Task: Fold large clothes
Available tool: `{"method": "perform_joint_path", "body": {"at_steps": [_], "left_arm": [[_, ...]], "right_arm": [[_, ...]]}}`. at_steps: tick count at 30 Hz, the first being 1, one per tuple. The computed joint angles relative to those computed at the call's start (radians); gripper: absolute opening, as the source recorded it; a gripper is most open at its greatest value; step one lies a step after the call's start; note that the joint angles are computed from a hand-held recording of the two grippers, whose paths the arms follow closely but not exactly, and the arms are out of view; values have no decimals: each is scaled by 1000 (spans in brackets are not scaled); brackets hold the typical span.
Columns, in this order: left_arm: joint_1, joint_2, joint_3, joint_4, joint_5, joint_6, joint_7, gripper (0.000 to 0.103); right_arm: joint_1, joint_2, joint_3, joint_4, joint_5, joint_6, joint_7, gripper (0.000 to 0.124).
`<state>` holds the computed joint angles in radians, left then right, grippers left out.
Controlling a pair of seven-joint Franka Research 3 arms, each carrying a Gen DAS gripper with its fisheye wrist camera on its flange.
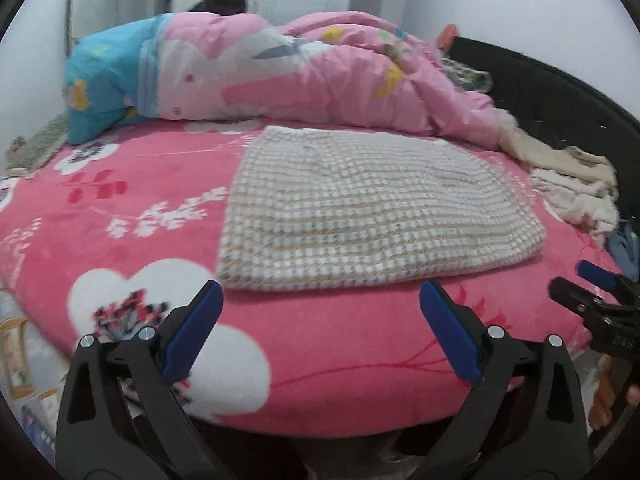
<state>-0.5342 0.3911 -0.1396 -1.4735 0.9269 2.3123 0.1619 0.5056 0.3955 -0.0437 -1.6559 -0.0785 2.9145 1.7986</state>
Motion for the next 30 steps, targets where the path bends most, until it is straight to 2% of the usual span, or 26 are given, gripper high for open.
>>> {"method": "perform_joint_path", "body": {"at_steps": [4,7,8,10,13,18,20,24,30], "left_arm": [[-54,11,2,63,31,-185,-15,95],[-81,30,2,116,53,-291,6,95],[-85,34,1,127,52,-308,13,95],[-82,36,-6,135,37,-309,35,95],[-71,31,-14,130,7,-273,56,95],[-59,34,-20,117,-49,-250,34,95],[-51,41,-24,120,-81,-250,47,95],[-27,31,-31,90,-139,-186,63,95],[-43,49,-24,117,-146,-205,81,95]], "right_arm": [[63,-29,-56,-11,-95,0,67,97],[85,-43,-76,-16,-158,7,111,97],[108,-45,-104,-12,-199,0,153,97],[146,-48,-151,-8,-291,-9,247,97],[140,-49,-148,-6,-357,-24,313,97],[69,-27,-61,34,-313,-114,273,97],[62,-29,-51,35,-312,-123,276,97],[41,-41,-24,21,-285,-128,260,97],[26,-25,6,42,-245,-174,212,97]]}}
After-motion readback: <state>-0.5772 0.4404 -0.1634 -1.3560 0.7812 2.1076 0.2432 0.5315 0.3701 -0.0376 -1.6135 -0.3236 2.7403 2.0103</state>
